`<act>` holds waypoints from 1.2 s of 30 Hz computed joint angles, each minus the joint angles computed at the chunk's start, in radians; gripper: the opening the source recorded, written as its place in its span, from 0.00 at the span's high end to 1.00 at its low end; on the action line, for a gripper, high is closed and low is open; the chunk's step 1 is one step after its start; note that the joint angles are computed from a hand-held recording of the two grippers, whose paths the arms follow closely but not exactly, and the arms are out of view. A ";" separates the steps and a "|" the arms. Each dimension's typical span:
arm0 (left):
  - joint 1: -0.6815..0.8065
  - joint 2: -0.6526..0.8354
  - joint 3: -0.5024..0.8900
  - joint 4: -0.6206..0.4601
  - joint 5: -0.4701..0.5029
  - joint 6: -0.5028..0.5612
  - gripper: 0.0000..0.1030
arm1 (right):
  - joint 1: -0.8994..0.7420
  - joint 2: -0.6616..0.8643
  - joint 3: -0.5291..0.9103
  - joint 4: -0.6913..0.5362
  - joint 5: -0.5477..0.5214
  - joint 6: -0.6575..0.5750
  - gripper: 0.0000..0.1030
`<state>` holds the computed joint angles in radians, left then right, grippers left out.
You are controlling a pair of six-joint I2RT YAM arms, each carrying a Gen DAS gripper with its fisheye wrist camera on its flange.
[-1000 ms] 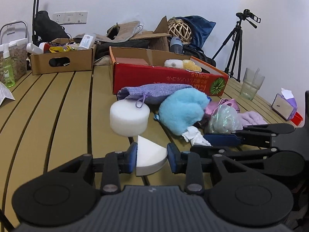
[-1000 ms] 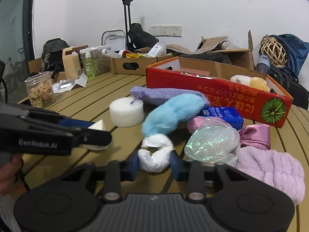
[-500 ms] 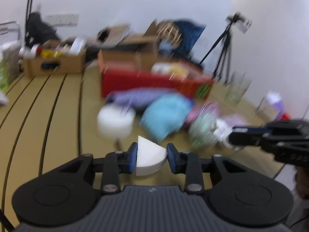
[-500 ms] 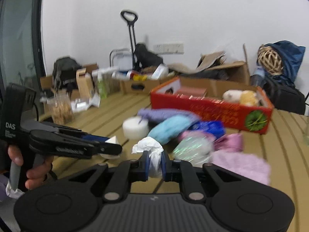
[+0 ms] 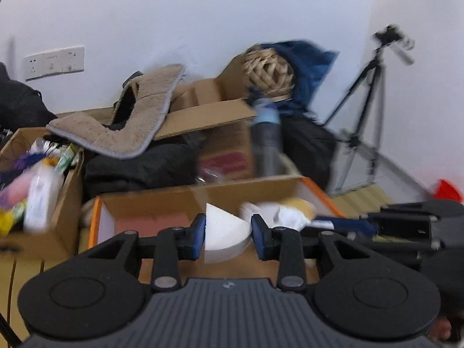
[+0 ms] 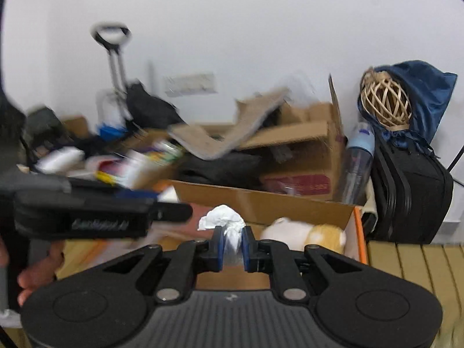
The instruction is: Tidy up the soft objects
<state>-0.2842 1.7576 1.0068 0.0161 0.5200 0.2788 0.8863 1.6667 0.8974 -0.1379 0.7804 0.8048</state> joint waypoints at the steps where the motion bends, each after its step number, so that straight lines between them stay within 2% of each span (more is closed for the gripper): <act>1: -0.030 0.072 0.072 -0.008 -0.046 -0.036 0.67 | -0.056 0.037 0.017 0.015 -0.035 -0.023 0.88; 5: -0.081 0.260 0.237 -0.014 -0.139 -0.093 0.66 | -0.203 0.205 0.131 0.057 -0.196 -0.090 0.87; 6: -0.091 0.294 0.268 -0.029 -0.158 -0.093 0.58 | -0.218 0.235 0.146 0.081 -0.213 -0.095 0.86; 7: -0.089 0.312 0.281 -0.043 -0.158 -0.091 0.51 | -0.236 0.256 0.152 0.111 -0.234 -0.090 0.79; 8: -0.086 0.328 0.293 -0.054 -0.154 -0.091 0.40 | -0.248 0.267 0.149 0.132 -0.255 -0.070 0.70; 9: -0.079 0.329 0.284 -0.047 -0.147 -0.089 0.35 | -0.264 0.275 0.145 0.148 -0.291 -0.056 0.65; 10: -0.075 0.328 0.283 -0.048 -0.143 -0.084 0.34 | -0.265 0.280 0.140 0.157 -0.310 -0.046 0.54; 11: -0.069 0.324 0.284 -0.054 -0.132 -0.081 0.34 | -0.264 0.283 0.123 0.182 -0.325 -0.045 0.52; 13: -0.056 0.302 0.276 -0.058 -0.109 -0.088 0.34 | -0.250 0.266 0.092 0.208 -0.313 -0.032 0.52; 17: -0.029 0.201 0.232 -0.091 -0.107 -0.085 0.31 | -0.224 0.151 0.031 0.184 -0.276 -0.001 0.52; 23: 0.069 -0.067 0.127 -0.201 -0.048 0.014 0.26 | -0.089 -0.100 0.048 -0.083 -0.151 0.079 0.43; 26: 0.143 -0.223 0.072 -0.280 -0.006 0.056 0.26 | 0.026 -0.181 0.124 -0.285 -0.057 0.138 0.40; 29: 0.286 -0.407 -0.017 -0.368 0.114 0.126 0.20 | 0.170 -0.196 0.235 -0.525 0.070 0.263 0.31; 32: 0.510 -0.550 -0.077 -0.541 0.306 0.315 0.19 | 0.347 -0.190 0.315 -0.717 0.179 0.439 0.25; 33: 0.620 -0.587 -0.084 -0.648 0.397 0.436 0.18 | 0.415 -0.167 0.353 -0.798 0.214 0.514 0.25; 35: 0.791 -0.607 -0.070 -0.848 0.515 0.663 0.15 | 0.533 -0.097 0.433 -0.966 0.279 0.681 0.24; 36: 0.906 -0.595 -0.049 -1.019 0.578 0.862 0.13 | 0.584 -0.049 0.478 -1.058 0.306 0.778 0.23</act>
